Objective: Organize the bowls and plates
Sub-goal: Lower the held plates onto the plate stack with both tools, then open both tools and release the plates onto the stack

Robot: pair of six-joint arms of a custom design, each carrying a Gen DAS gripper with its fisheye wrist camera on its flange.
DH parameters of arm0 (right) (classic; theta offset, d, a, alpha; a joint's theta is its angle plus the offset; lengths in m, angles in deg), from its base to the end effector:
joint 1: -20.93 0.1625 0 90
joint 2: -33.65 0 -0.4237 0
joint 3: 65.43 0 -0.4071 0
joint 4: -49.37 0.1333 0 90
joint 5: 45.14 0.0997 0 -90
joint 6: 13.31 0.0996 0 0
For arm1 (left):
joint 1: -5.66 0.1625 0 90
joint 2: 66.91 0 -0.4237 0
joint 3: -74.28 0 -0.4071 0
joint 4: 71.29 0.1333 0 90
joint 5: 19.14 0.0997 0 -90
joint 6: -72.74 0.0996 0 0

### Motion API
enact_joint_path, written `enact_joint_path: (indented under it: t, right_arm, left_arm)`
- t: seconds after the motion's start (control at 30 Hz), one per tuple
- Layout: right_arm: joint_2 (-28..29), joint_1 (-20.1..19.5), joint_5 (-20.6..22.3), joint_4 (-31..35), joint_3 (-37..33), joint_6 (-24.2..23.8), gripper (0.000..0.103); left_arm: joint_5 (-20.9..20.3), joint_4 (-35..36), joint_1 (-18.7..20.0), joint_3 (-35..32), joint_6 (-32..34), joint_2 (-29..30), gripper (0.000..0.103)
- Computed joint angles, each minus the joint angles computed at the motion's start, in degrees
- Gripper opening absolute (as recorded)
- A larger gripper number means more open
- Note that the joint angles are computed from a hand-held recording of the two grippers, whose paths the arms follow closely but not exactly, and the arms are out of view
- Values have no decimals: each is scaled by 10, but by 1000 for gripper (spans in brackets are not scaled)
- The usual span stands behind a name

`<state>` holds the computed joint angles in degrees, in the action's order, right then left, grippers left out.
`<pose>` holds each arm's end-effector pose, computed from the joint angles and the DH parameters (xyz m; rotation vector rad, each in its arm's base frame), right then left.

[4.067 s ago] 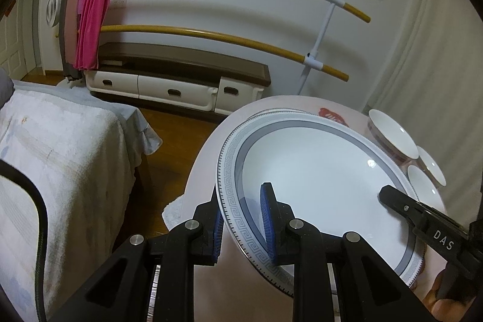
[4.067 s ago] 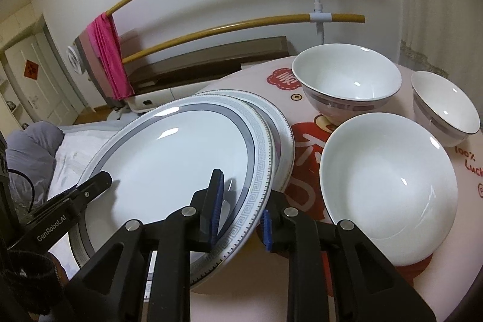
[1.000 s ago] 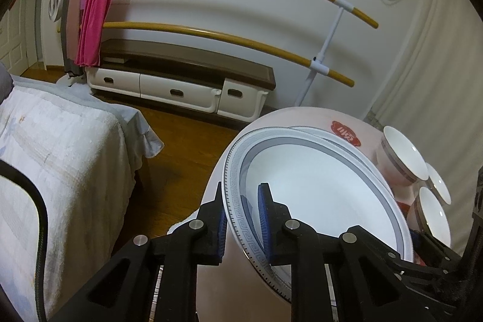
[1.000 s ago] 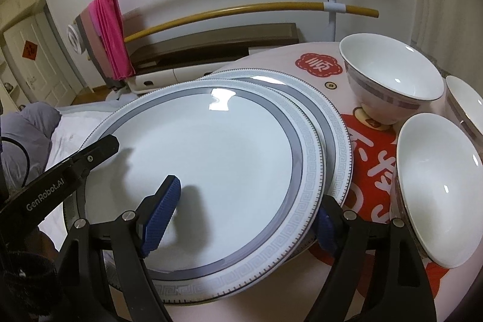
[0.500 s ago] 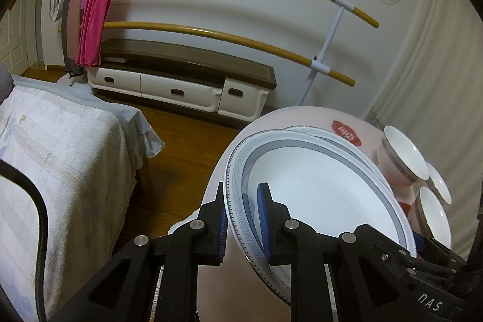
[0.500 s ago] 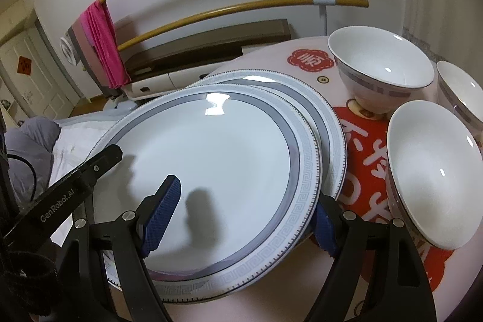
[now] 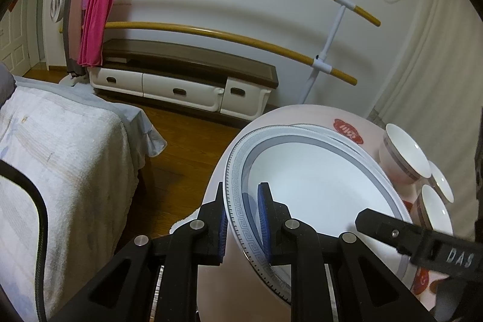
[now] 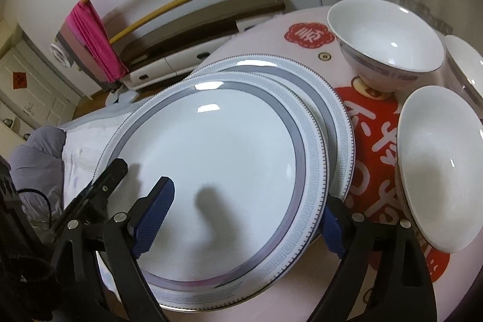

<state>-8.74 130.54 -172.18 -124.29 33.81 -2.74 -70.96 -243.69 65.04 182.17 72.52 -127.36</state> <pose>0.2907 -0.5975 0.0813 -0.0020 -2.5310 0.8006 -0.1435 -0.6250 0.2242 0.3903 2.4701 -0.9835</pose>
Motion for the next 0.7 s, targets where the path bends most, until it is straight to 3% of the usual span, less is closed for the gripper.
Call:
enact_joint_path:
  t: [0.13,0.43,0.7]
  right_arm:
    - [-2,1,-8,90,-31,21,89]
    - [-9,-8,12,196,-65,54,90]
    - [-15,-14,46,165,-46,52,91]
  left_arm:
    - [9,6,-4,-1,-3,2,16]
    - [9,24,-5,-6,-10,-5,16]
    - [16,32,-11,0,-7,-15,15]
